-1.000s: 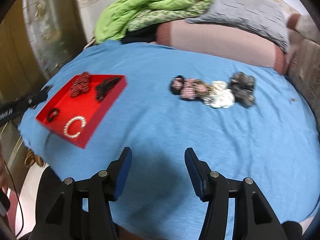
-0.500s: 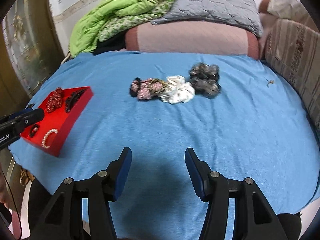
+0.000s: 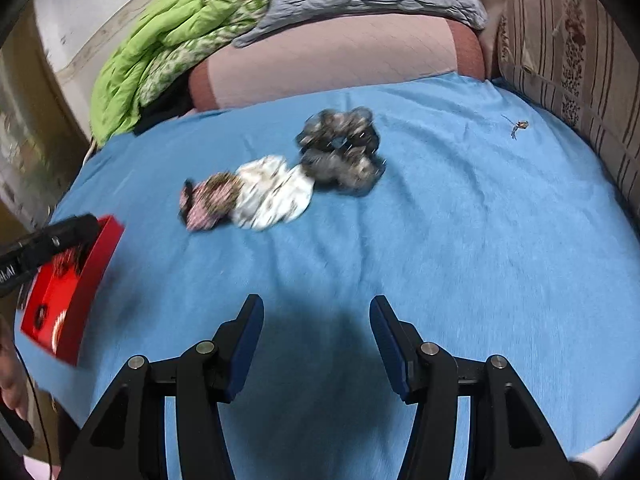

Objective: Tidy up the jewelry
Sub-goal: 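Grasp the leopard-print bracelet with left tool while right tool grasps the grey sheer scrunchie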

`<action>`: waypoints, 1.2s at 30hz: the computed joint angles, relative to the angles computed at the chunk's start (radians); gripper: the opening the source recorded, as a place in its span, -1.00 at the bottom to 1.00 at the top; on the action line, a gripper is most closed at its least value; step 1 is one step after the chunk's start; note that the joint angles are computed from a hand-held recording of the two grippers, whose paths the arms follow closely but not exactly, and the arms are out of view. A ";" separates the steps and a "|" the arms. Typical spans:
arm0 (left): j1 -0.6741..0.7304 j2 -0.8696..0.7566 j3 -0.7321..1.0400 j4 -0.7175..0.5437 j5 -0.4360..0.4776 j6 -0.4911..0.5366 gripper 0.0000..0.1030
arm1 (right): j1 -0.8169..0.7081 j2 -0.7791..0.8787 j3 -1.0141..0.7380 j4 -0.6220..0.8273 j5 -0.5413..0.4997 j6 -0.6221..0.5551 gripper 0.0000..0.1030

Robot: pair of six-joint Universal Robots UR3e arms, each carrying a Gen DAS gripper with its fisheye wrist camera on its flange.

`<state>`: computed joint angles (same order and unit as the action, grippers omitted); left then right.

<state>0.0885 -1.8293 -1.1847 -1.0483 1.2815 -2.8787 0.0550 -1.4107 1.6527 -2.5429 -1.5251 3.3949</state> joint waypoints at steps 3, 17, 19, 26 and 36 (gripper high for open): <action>-0.033 -0.157 0.183 -0.063 0.013 -0.015 -0.49 | -0.035 0.081 -0.105 0.023 0.014 -0.017 0.16; -0.068 -0.628 0.842 -0.331 -0.051 -0.042 -0.50 | -0.052 0.479 -0.650 0.174 -0.015 -0.112 0.16; -0.073 -0.650 0.865 -0.343 -0.053 -0.035 -0.52 | -0.060 0.525 -0.709 0.204 -0.003 -0.105 0.16; -0.072 -0.630 0.797 -0.318 -0.070 -0.042 -0.94 | -0.075 0.613 -0.812 0.241 0.038 -0.100 -0.49; -0.045 -0.379 0.448 -0.185 -0.120 -0.051 -0.95 | -0.071 0.422 -0.567 0.118 0.038 -0.062 -0.94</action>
